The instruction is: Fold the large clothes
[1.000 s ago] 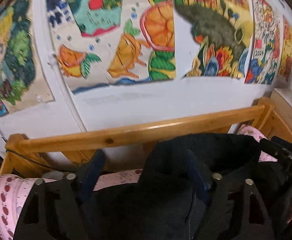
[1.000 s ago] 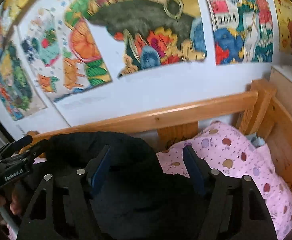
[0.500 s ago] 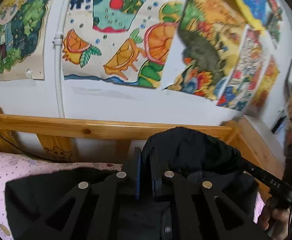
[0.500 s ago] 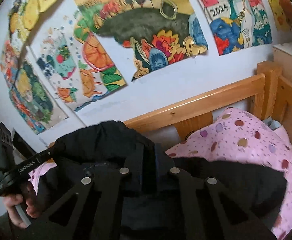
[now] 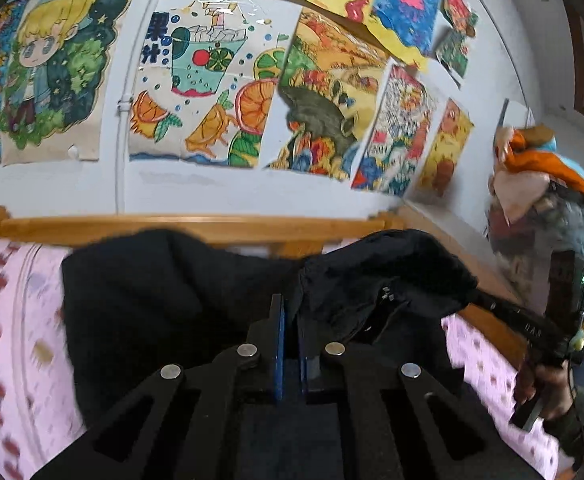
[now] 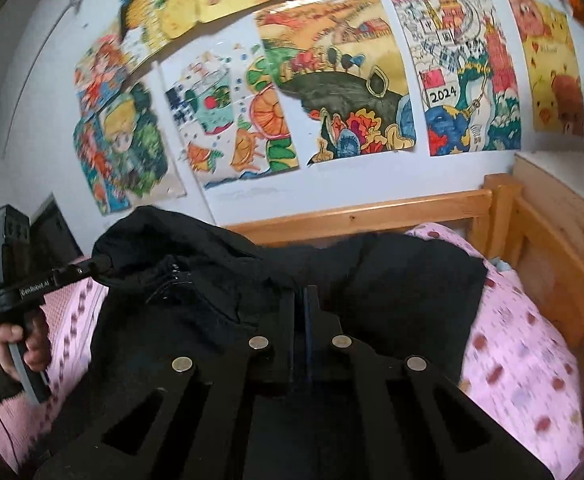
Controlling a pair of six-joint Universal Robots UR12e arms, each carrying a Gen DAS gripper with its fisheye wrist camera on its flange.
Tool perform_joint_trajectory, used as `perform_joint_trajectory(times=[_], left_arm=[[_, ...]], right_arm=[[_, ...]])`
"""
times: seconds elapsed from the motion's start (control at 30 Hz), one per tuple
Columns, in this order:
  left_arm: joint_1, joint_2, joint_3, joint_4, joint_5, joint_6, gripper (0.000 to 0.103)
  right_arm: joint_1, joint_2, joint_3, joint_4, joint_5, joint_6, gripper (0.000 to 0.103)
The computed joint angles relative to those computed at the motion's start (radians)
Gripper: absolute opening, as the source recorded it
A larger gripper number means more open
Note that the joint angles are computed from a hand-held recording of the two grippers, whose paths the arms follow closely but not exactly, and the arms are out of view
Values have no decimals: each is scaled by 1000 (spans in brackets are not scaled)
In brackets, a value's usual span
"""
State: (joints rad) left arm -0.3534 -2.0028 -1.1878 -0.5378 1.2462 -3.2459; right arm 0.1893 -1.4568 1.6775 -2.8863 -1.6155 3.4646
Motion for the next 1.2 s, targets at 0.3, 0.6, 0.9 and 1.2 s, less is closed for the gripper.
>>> perform_joint_trajectory(times=[0.3, 0.6, 0.9, 1.2], left_arm=[[-15, 54, -140, -16, 84, 22, 5], [-27, 15, -180, 61, 154, -3, 5], [-34, 10, -191, 103, 178, 55, 5], [-47, 9, -191, 115, 225, 86, 6]], right_arm=[[19, -24, 80, 57, -32, 34, 3], [22, 19, 97, 118, -22, 49, 0], [36, -19, 112, -95, -128, -73, 0], [42, 142, -144, 50, -48, -122, 2]])
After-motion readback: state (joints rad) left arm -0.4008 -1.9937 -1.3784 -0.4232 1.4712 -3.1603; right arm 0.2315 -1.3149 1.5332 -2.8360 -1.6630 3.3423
